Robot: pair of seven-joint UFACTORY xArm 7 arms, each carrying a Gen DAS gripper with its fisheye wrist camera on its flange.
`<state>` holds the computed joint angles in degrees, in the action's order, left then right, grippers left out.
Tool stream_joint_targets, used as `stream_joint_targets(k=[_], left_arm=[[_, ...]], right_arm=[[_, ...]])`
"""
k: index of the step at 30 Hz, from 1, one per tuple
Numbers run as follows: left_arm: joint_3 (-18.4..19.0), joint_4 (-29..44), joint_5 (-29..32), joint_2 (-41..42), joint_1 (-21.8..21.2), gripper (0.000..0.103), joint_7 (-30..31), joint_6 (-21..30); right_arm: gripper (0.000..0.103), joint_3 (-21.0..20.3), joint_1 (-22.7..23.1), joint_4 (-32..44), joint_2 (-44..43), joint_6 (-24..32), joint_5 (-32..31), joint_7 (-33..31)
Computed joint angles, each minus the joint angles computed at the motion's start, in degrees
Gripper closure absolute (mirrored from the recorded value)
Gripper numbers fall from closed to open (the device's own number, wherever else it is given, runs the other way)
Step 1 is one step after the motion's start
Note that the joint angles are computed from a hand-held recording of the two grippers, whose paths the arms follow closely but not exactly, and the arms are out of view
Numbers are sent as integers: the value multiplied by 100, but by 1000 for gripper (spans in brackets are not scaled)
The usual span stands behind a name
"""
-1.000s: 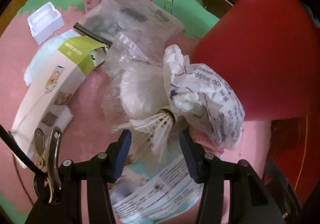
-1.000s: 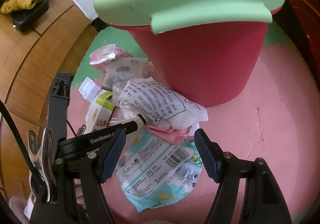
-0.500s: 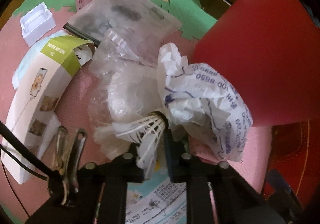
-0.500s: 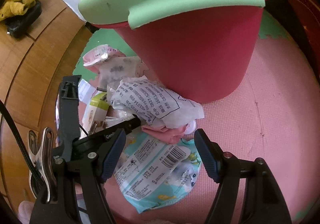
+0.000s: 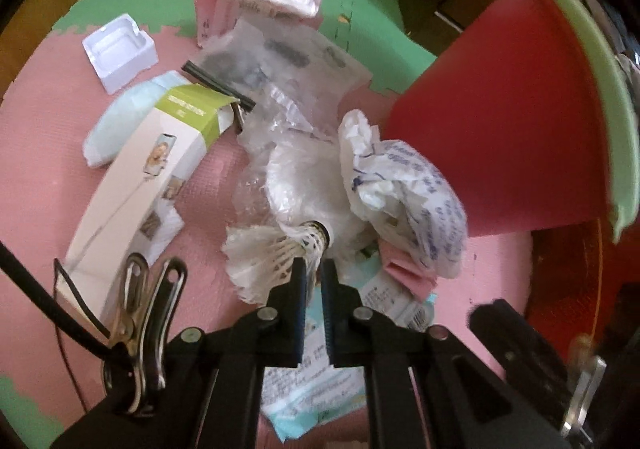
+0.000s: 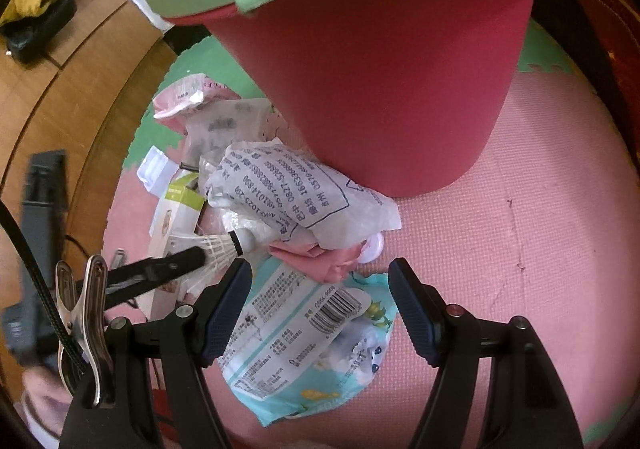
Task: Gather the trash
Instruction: 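Close the left tool on the shuttlecock and lift it while the right tool reaches the pink paper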
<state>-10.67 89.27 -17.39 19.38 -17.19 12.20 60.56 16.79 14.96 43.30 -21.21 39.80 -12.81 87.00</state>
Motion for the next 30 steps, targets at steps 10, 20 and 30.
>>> stream_joint_targets(k=[10, 20, 30], left_arm=[[47, -834, -343, -877, 93, 95, 564, -270], [69, -325, 771, -139, -143, 73, 720, -290], [83, -397, 1634, 122, -501, 60, 1356, -605]], right_arm=[[30, -36, 63, 45, 277, -165, 86, -16], [30, -86, 60, 170, 676, -179, -216, 337], [30, -192, 121, -34, 567, -479, -63, 312]])
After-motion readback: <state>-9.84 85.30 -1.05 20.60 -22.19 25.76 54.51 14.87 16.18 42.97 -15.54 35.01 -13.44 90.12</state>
